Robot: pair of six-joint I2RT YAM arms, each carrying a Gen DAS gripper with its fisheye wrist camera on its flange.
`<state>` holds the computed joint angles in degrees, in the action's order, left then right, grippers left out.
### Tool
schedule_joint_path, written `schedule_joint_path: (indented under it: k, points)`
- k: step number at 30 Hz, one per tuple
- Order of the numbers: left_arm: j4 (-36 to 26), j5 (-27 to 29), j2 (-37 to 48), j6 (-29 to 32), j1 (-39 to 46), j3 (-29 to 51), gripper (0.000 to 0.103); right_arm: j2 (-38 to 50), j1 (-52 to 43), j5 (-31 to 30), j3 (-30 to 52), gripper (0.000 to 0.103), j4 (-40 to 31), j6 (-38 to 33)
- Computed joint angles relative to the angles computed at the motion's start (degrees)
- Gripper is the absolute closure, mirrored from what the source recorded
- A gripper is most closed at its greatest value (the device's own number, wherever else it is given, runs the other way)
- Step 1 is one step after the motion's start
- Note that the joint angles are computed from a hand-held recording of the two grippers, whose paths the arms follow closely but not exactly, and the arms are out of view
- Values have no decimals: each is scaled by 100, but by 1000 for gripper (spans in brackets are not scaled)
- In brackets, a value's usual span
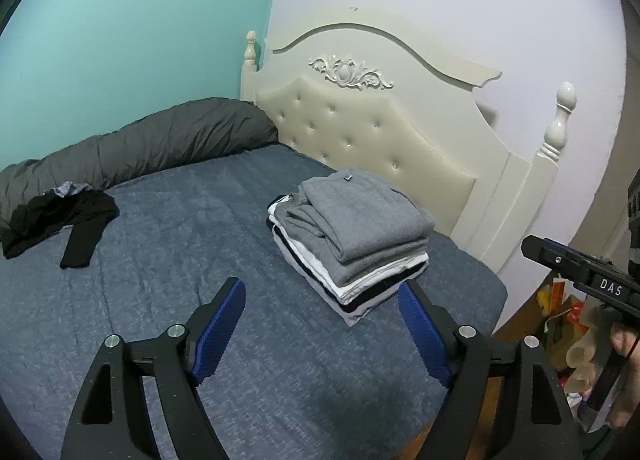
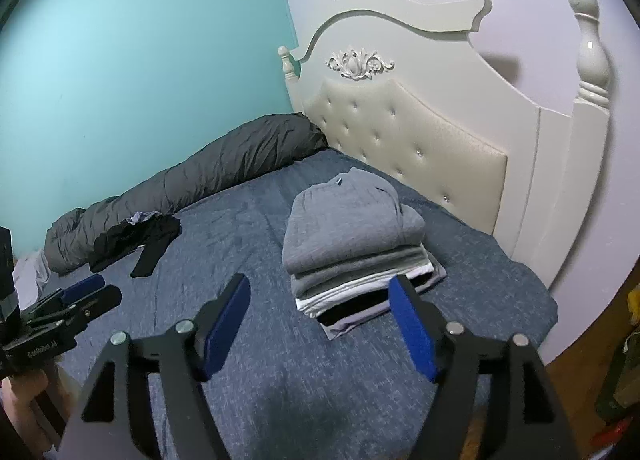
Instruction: Fold clothes
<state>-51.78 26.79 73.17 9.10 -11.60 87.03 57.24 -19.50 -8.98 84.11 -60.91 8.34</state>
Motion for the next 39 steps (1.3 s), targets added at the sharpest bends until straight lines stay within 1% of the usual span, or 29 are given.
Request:
schedule_joint_path:
  k: [4, 6, 10, 13, 15, 17, 19, 22, 28, 33, 37, 39]
  points:
    - [-196, 252, -240, 162, 252, -94, 18, -341, 376, 362, -65, 23, -229, 300]
    - [-283, 353, -356, 238, 374, -133, 13, -464, 595, 561, -67, 22, -348, 419]
    - [-422, 540, -602, 423, 594, -261, 10, -701, 1165, 1092, -32, 19, -578, 738]
    - [-553, 696, -753, 586, 780, -342, 7, -831, 1760, 1604, 8, 17, -752, 1010]
    - [-629, 808, -841, 669, 916, -394, 2, -875, 2237, 2012, 57, 15, -887, 1231]
    - [-715, 925, -922, 760, 1060, -439, 0, -925, 2786, 2482, 88, 8, -1016, 1500]
    - [-842, 1024, -970, 886, 1200, -455, 0, -968, 3412, 3013, 120, 4, -1158, 1831]
    - [-999, 1176, -1024, 1082, 1405, -472, 0, -947, 4195, 3651, 213, 2, -1392, 2290]
    - [-1201, 1504, -1215, 1266, 1840, -530, 0, -803, 5522, 4750, 403, 1, -1977, 3231]
    - [-1465, 1686, -1339, 1619, 2125, -506, 0, -750, 6129, 5192, 403, 1, -2307, 3799]
    - [-1866, 1970, -1273, 1952, 2454, -406, 0, -743, 6554, 5458, 386, 1, -2549, 4238]
    - [-1971, 2038, -1286, 2083, 2582, -409, 0, -726, 6871, 5644, 388, 1, -2773, 4605]
